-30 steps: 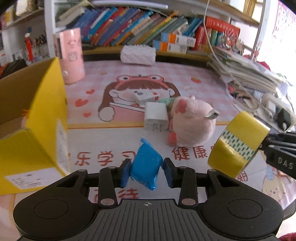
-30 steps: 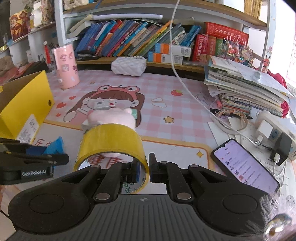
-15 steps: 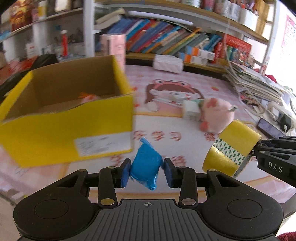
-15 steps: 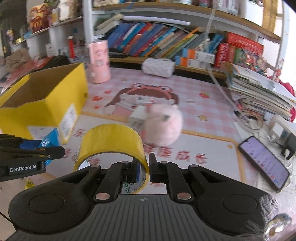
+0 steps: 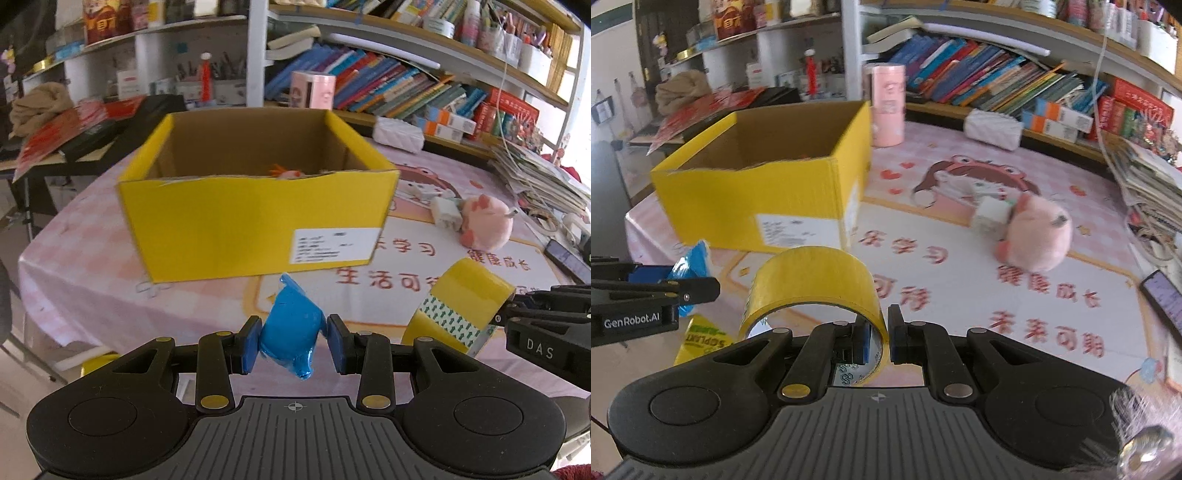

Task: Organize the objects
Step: 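Carry the blue block with the left tool while the right tool carries the tape toward the yellow box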

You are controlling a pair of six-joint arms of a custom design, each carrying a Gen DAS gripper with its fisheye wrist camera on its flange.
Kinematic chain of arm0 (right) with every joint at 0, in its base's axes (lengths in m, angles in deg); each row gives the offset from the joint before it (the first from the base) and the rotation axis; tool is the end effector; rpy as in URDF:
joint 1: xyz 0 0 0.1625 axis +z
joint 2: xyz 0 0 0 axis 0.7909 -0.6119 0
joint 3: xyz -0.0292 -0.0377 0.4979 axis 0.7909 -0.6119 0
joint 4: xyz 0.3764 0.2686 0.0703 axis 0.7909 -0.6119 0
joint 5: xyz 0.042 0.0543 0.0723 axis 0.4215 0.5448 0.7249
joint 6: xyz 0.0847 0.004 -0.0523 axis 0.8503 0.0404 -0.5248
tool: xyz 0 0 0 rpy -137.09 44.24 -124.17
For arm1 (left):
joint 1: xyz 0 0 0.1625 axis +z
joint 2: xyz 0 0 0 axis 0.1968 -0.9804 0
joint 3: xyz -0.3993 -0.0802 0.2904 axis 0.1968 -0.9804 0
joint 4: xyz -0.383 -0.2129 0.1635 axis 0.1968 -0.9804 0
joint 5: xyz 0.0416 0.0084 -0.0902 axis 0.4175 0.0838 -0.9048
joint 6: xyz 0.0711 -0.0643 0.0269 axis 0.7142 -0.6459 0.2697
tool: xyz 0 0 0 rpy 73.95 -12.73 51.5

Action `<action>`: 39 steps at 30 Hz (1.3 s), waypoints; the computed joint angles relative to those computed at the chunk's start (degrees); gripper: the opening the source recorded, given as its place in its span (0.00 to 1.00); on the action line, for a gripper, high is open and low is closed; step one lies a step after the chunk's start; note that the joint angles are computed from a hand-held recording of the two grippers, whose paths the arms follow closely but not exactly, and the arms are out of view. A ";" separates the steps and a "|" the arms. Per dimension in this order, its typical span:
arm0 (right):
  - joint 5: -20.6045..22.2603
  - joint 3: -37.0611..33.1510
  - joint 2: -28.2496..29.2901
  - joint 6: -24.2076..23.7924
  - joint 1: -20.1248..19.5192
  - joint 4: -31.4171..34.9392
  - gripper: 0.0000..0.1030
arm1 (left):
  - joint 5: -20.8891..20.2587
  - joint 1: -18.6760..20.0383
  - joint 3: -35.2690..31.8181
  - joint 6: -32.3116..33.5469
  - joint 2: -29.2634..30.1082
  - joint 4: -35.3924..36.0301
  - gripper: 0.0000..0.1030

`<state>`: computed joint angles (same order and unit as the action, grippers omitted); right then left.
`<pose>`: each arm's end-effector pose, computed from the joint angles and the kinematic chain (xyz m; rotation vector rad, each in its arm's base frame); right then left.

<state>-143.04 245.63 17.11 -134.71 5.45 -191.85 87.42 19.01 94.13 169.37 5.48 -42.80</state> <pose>-0.0592 -0.3322 0.2190 0.2633 -2.1915 0.9839 -0.2755 -0.3930 -0.1134 0.8556 2.4052 -0.7477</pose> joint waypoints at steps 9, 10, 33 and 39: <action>-3.42 1.26 8.14 1.56 4.69 -8.44 0.09 | -1.07 0.18 4.83 1.32 -4.09 -2.83 0.35; -3.74 1.31 8.91 1.66 5.22 -9.27 0.09 | -1.16 0.20 5.31 1.46 -4.49 -3.14 0.35; -9.40 0.46 18.37 3.34 12.99 -20.21 0.09 | -1.99 0.96 10.95 7.29 -10.49 -10.26 0.35; -10.09 0.17 18.81 3.54 13.65 -20.49 0.09 | -1.84 1.04 11.45 9.08 -11.31 -11.27 0.35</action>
